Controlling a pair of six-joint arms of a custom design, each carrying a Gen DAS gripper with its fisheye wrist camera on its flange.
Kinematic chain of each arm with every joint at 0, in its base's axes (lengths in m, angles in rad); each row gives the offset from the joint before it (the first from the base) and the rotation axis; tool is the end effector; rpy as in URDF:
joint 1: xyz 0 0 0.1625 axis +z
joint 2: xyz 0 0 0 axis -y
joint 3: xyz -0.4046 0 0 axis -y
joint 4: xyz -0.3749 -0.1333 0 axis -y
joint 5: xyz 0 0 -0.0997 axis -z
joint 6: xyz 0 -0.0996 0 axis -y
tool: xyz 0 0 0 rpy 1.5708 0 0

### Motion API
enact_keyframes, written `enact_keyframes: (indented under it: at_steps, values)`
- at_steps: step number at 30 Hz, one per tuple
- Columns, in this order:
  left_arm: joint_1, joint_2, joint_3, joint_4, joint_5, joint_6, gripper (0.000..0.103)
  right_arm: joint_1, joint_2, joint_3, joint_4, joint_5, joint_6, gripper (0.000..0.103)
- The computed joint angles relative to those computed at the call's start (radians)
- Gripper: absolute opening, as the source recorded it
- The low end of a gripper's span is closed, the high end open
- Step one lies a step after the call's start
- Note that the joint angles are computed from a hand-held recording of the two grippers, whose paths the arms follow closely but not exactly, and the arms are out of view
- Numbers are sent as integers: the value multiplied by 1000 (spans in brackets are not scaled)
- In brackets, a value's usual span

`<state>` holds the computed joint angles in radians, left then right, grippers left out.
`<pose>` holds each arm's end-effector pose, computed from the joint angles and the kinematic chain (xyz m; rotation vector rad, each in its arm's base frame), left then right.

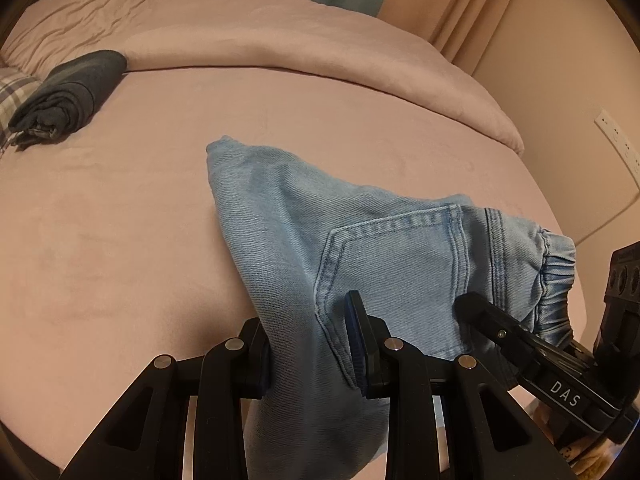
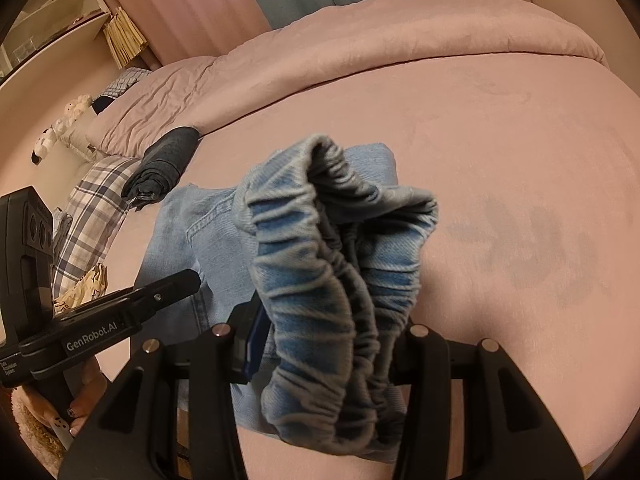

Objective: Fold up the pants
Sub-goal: 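Lift the elastic end with the right tool while the left tool holds the pants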

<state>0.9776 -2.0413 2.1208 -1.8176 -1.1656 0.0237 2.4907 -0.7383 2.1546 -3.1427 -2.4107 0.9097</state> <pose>-0.0268 -0.3484 0.4197 0.7967 2.6579 -0.3833 0.4063 -0.2351 0.0141 -0.0759 -2.5566 1.0260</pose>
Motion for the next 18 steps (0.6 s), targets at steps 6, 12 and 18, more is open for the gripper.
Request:
enact_keyframes:
  at_steps: [6,12,18]
  values:
    - [-4,9,5,-22,3,10,28,-6,0,-5,-19,-5,-21,47]
    - [19,42,36,-50,31,18,28,-45,12,-7,-27,15,-44,48]
    - [60,80,104,-93,121,32,30,-97,35,-16,113,41,32,58]
